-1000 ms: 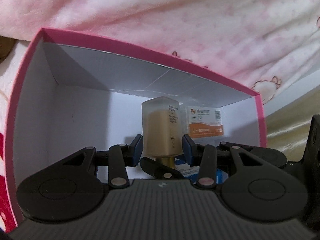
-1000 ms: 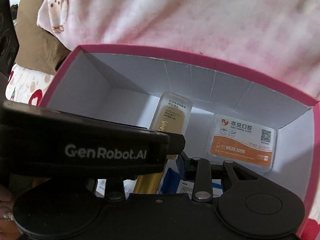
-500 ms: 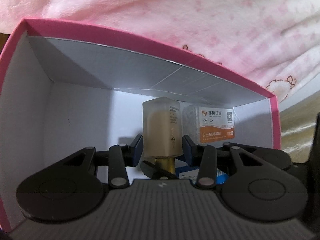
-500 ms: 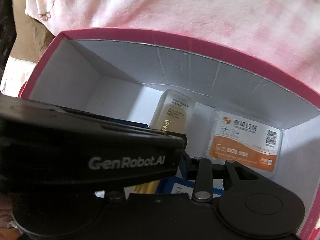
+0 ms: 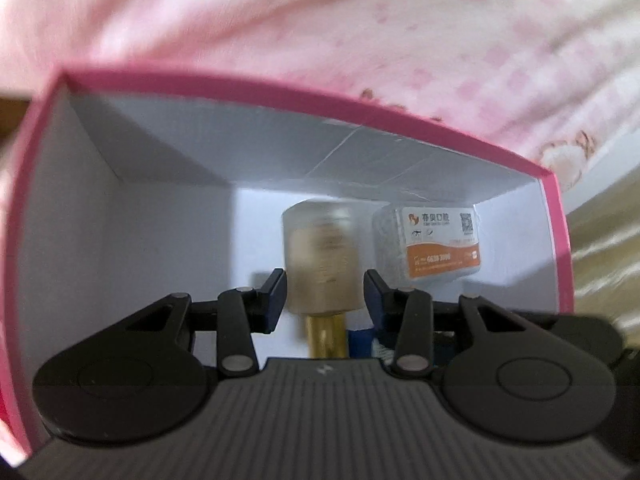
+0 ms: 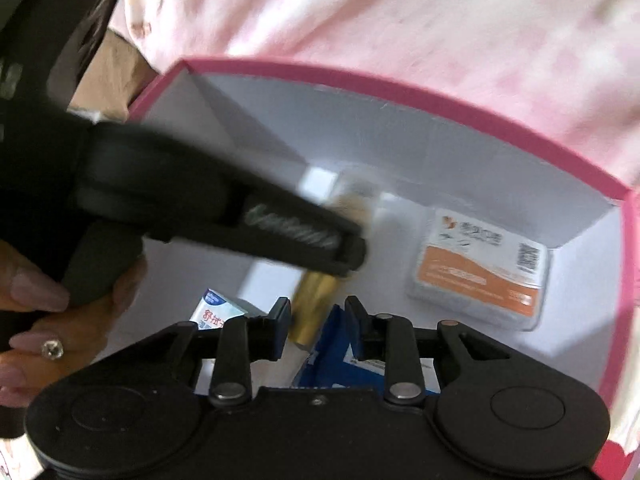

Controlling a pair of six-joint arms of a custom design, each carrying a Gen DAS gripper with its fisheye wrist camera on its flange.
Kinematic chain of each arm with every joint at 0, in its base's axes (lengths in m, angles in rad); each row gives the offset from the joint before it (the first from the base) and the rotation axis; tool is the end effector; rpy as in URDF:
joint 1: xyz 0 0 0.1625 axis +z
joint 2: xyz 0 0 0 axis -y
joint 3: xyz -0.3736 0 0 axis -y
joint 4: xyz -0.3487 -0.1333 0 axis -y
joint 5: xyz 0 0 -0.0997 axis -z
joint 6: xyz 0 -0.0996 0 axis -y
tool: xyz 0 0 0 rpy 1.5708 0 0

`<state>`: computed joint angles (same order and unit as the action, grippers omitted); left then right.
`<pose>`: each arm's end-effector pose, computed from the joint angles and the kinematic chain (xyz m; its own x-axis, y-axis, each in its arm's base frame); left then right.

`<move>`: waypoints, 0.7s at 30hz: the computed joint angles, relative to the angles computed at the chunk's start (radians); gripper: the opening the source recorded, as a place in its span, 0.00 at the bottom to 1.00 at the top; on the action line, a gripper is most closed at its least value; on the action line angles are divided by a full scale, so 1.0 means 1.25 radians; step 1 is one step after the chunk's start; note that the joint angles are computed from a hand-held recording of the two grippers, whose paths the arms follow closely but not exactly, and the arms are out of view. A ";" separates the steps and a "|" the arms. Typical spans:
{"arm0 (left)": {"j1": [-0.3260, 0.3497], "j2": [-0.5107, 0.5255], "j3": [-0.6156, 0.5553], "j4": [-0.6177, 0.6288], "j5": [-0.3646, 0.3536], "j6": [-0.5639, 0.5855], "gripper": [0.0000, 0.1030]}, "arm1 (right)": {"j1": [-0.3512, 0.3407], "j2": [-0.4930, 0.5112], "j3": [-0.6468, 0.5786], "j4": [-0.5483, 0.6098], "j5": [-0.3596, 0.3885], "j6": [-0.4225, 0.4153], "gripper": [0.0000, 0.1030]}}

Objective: Organize objects
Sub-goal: 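Lower the foundation bottle into the pink box and open the left gripper, then raise the left gripper out of the box toward the green yarn ball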

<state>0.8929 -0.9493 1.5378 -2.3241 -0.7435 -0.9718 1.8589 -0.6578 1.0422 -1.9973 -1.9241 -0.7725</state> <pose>-0.2260 -0.6101 0.2225 -0.8509 -0.4483 -0.2739 -0.1492 0.7061 -0.6922 0.3000 -0.6646 0.1710 -0.4491 -0.8495 0.2770 -0.8340 0.5097 0.2111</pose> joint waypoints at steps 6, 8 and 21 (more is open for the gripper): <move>-0.067 -0.033 0.018 0.095 0.068 -0.044 0.47 | -0.013 -0.086 0.067 -0.011 0.039 0.000 0.40; -0.094 -0.043 0.010 0.177 0.092 -0.110 0.55 | -0.012 -0.115 0.097 -0.021 0.049 0.006 0.41; -0.285 -0.091 -0.084 0.630 0.115 -0.364 0.78 | -0.003 -0.318 0.175 0.044 0.146 0.002 0.50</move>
<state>0.5367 -1.0624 1.4323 -1.5362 -0.5996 -1.4272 1.8545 -1.0548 1.2604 -1.9417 -1.7412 -0.7697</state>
